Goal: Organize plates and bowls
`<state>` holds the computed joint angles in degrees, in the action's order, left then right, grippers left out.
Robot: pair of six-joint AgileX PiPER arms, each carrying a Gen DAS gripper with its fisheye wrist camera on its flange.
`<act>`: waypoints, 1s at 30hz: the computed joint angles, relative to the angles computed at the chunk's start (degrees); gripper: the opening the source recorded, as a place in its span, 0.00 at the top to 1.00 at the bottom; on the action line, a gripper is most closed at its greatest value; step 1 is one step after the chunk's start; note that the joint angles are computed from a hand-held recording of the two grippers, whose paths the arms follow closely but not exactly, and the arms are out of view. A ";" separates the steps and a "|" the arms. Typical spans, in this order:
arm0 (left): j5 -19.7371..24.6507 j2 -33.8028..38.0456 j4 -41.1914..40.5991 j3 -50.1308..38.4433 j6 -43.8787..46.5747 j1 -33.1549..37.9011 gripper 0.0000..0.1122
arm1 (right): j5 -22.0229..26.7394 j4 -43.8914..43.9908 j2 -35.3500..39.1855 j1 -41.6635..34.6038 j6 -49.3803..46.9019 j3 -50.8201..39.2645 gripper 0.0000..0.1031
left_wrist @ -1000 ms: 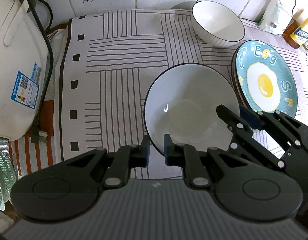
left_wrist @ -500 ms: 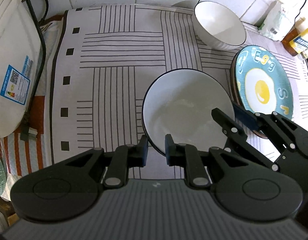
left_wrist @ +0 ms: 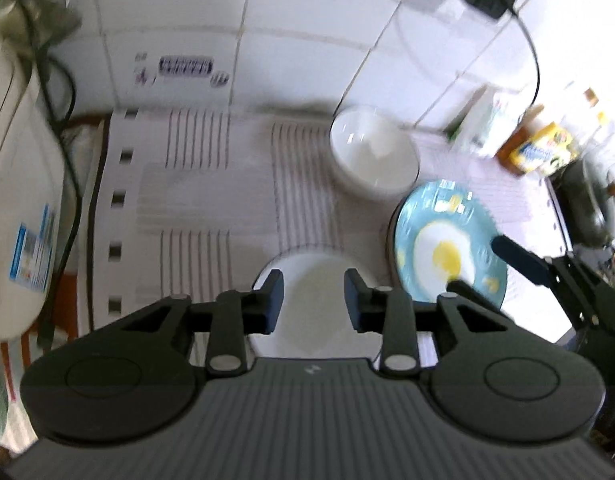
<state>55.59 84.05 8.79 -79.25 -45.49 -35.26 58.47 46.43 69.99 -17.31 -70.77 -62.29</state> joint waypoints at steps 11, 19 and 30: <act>-1.49 13.20 -0.67 -14.98 1.13 1.95 0.42 | -0.89 1.77 17.76 -3.98 -7.07 -13.52 0.29; -0.59 27.47 1.92 -26.59 0.03 3.94 0.40 | -0.16 0.47 30.11 -0.95 -12.30 -21.31 0.11; -1.07 39.81 3.07 -35.15 2.03 6.04 0.57 | -8.19 -11.53 37.43 10.60 -5.84 -23.96 0.06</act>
<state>54.53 123.86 11.86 -114.40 -43.46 -29.22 50.28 34.90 107.42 -6.71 -76.61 -86.25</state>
